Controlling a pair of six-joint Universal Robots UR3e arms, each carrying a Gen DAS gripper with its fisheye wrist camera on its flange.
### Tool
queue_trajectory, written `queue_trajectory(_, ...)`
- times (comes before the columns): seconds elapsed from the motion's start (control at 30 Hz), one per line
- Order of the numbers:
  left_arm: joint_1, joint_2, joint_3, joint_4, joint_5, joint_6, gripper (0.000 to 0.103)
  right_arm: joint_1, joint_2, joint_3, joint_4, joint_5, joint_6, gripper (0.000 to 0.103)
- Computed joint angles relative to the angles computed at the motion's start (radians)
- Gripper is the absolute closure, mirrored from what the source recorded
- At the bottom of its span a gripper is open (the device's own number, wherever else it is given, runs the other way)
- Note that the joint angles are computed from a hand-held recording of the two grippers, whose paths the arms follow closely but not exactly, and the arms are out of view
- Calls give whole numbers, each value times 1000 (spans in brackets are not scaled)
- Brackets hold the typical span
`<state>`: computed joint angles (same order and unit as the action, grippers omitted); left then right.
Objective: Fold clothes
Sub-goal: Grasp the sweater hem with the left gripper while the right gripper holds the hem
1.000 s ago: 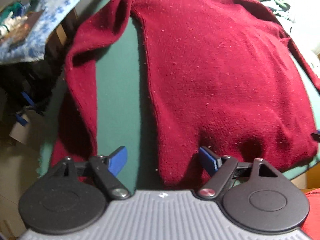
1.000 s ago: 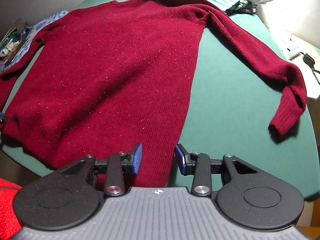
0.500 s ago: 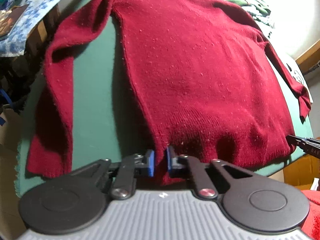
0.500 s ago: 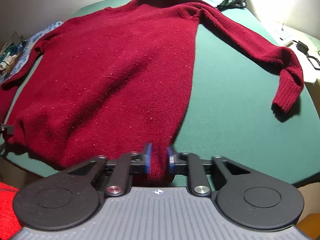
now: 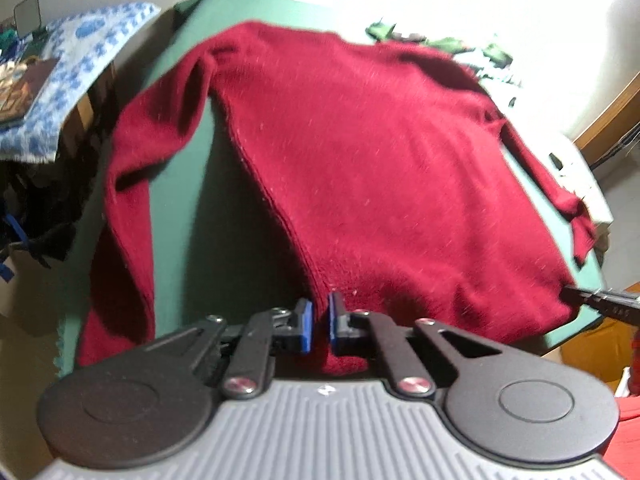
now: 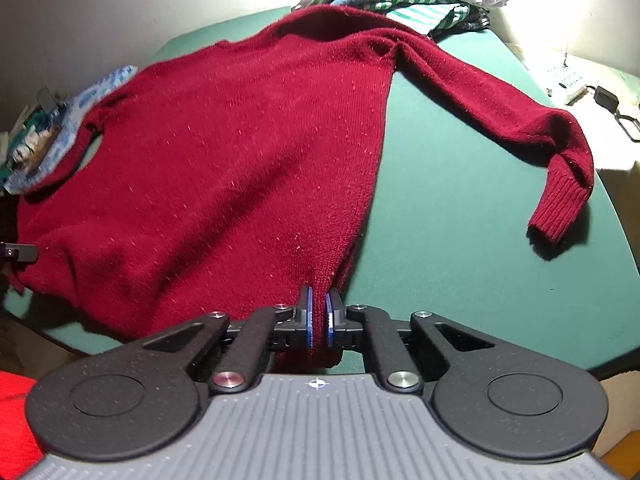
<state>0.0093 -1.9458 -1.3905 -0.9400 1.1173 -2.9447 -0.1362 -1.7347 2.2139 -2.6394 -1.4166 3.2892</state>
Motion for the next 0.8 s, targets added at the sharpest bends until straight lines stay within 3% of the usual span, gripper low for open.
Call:
queue_trajectory(0.17, 20, 31, 40, -46, -59, 10, 101, -77, -83, -6, 85, 95, -20, 96)
queue_trajectory(0.47, 45, 35, 87, -154, -82, 16, 101, -179, -187, -39, 286, 195, -140, 97)
queue_trajectory(0.63, 66, 25, 90, -169, -103, 27, 101, -272, -223, -37, 384, 307, -178, 97)
queue_trajectory(0.8, 27, -43, 97, -189, -43, 47, 98, -206, -120, -20, 272, 214, -112, 96)
